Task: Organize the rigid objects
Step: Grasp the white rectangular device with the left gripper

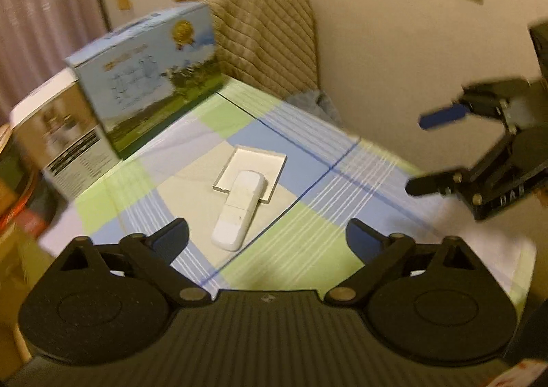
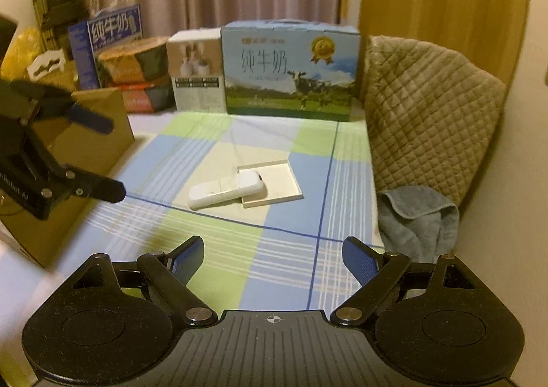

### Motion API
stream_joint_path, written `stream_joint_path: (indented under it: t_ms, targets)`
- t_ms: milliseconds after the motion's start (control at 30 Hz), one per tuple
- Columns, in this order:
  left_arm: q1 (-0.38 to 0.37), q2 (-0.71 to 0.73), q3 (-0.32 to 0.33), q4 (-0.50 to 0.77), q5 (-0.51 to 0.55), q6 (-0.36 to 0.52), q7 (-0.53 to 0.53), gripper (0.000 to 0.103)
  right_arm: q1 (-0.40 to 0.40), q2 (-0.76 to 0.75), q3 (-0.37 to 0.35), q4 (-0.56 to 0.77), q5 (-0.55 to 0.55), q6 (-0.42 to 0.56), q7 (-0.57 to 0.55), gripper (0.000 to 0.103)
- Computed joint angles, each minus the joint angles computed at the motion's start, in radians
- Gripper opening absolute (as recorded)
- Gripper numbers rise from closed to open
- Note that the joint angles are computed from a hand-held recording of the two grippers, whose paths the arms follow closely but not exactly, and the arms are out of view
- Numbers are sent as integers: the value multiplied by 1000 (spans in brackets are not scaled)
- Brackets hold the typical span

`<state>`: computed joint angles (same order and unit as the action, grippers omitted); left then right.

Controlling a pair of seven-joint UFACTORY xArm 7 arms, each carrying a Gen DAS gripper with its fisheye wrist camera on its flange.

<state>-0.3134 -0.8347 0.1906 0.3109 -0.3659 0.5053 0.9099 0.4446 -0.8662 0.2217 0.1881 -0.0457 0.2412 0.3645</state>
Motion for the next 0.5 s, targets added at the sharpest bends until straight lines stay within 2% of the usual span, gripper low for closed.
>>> stream_joint_path:
  t_ms: [167,233,367,467,500]
  targets:
    - [-70,228,60,110,-41,-20,137,88,10,211,-95,29,4,-173,-100,85]
    - [-87,304,71,143,-77,-39,211,85,38,294,-148,47,18,-232,-145,85]
    - [-87,452,63,219,-156,-43,291,80,96,437,-238,98,42,-310,-221,85]
    - [-74,543,46,271,-212,-41,330,74,108,531,-260,149,54,-321,-256,85]
    - [-67,565,37,283,-224,-38,341,72,103,567,-259,161,55,-352,-268,85]
